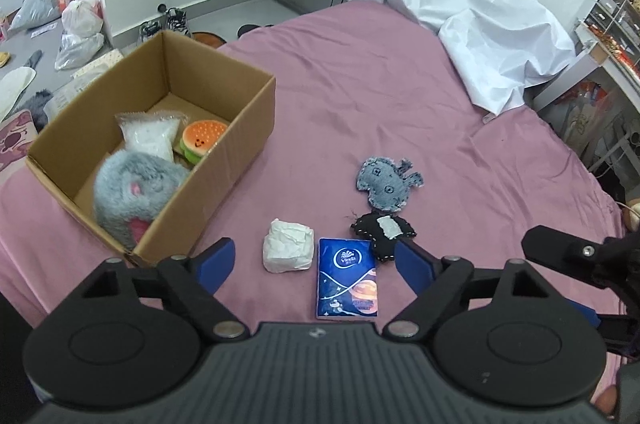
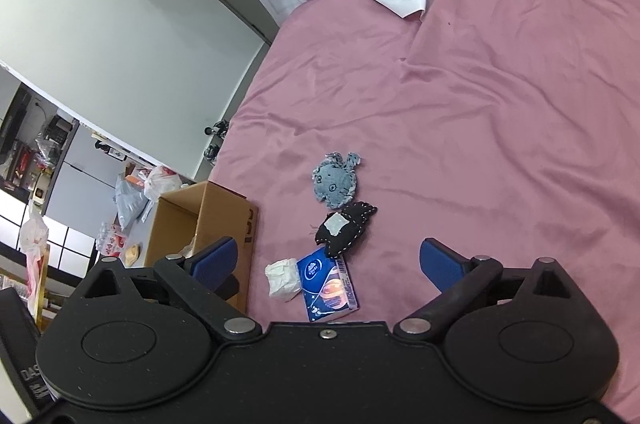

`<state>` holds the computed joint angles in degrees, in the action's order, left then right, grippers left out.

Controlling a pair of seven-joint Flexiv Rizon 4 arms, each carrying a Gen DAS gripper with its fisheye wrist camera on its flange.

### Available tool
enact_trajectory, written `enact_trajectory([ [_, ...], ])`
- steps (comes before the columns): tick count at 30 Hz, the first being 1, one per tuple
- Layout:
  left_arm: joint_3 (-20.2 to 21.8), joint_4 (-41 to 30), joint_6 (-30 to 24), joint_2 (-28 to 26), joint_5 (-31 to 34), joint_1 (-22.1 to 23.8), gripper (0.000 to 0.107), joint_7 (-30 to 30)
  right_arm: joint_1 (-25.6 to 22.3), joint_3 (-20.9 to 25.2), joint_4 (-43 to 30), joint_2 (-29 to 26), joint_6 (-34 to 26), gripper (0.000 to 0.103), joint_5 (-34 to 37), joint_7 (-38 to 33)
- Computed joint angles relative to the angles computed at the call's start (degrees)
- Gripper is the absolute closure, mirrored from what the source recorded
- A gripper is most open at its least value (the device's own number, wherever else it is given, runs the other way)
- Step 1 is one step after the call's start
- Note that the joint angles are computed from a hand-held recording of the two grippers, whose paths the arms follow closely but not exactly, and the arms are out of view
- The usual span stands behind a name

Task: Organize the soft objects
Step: 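Move both tools toward the white folded tissue and black felt plush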

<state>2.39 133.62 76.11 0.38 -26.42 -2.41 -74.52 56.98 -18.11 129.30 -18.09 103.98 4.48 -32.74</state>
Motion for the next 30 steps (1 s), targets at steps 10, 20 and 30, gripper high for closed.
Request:
enact_trajectory([
  [10,-0.88,-1.22,2.21,-5.64,2.21,0.81,0.035,-3.88,-7.68,7.0,-3.03,-2.7,-2.36,0.01,-3.51,2.16],
  [20,-1.21,-3.15,4.31,-10.59,6.91,1.65,0.038,-8.26,-13.51,12.04,-5.33,-4.6,-3.97,0.01,-7.54,3.96],
  [30,-0.35,-5.09,4.69,-13.68,12.03,1.56,0.042,-12.2,-18.04,15.76,-7.94,-7.25,-5.15,0.021,-9.43,6.76],
])
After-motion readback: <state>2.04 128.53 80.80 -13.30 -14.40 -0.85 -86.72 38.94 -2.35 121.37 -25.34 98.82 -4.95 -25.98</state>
